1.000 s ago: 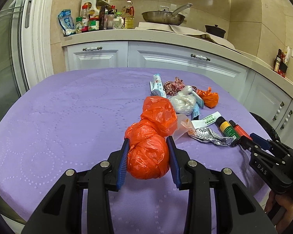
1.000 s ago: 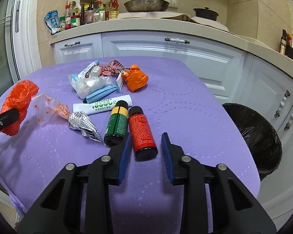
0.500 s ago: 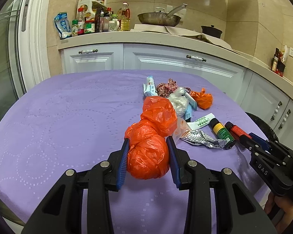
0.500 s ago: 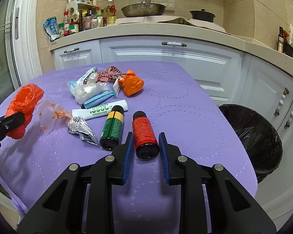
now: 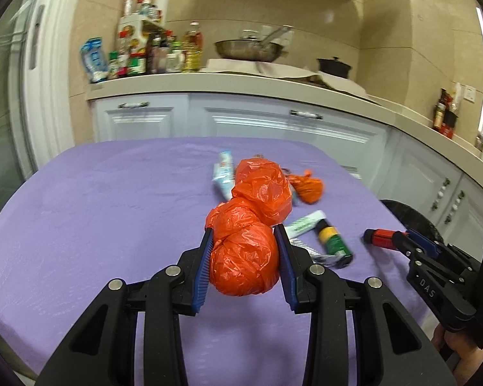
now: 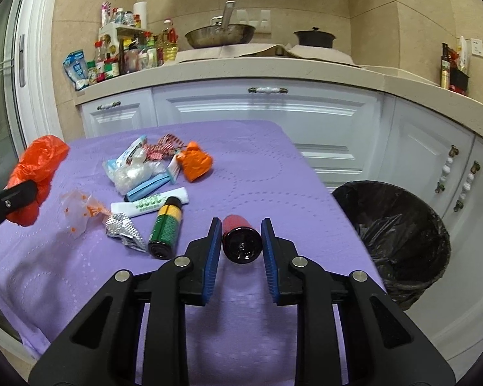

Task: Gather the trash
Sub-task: 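Close the right gripper on the red spray bottle and lift it, then carry the orange bag and red bottle to the bin and release both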

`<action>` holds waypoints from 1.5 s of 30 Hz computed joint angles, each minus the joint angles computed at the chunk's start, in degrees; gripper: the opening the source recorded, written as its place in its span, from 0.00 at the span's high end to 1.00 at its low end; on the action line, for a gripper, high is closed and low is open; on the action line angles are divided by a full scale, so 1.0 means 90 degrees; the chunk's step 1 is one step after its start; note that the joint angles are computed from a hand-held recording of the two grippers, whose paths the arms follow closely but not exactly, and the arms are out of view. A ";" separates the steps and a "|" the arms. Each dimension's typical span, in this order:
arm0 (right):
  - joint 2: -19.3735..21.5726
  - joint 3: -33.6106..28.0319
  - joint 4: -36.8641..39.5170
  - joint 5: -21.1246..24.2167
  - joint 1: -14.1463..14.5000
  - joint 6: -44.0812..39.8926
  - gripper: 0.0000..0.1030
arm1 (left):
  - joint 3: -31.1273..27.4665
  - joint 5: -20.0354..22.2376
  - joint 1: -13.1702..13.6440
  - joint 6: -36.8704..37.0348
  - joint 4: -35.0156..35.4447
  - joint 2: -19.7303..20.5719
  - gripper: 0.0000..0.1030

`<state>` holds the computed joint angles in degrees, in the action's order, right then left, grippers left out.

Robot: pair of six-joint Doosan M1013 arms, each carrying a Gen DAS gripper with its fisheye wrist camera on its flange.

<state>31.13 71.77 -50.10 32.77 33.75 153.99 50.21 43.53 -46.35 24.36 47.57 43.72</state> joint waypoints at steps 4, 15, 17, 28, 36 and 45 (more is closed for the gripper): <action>-0.0115 0.0157 -0.0271 0.0009 -0.0053 0.0372 0.77 | -0.0364 -0.0198 -0.0030 0.0491 -0.0369 0.0194 0.64; -0.0115 0.0276 0.0416 -0.0158 -0.0109 -0.0212 0.77 | -0.0541 -0.0079 -0.0069 0.0712 -0.0526 0.0302 0.64; -0.0082 0.0236 0.0605 -0.0142 -0.0109 -0.0395 0.77 | -0.0468 -0.0030 -0.0059 0.0609 -0.0496 0.0266 0.64; 0.0114 -0.0051 0.1101 -0.0010 -0.0116 -0.0875 0.61 | -0.0138 0.0084 -0.0020 0.0182 -0.0322 0.0114 0.64; 0.0229 -0.0211 0.1312 0.0069 -0.0105 -0.1220 0.62 | -0.0034 0.0152 0.0024 0.0077 -0.0374 0.0075 0.64; 0.0249 -0.0263 0.1516 0.0005 -0.0117 -0.1521 0.78 | -0.0038 0.0130 0.0032 0.0068 -0.0378 0.0079 0.64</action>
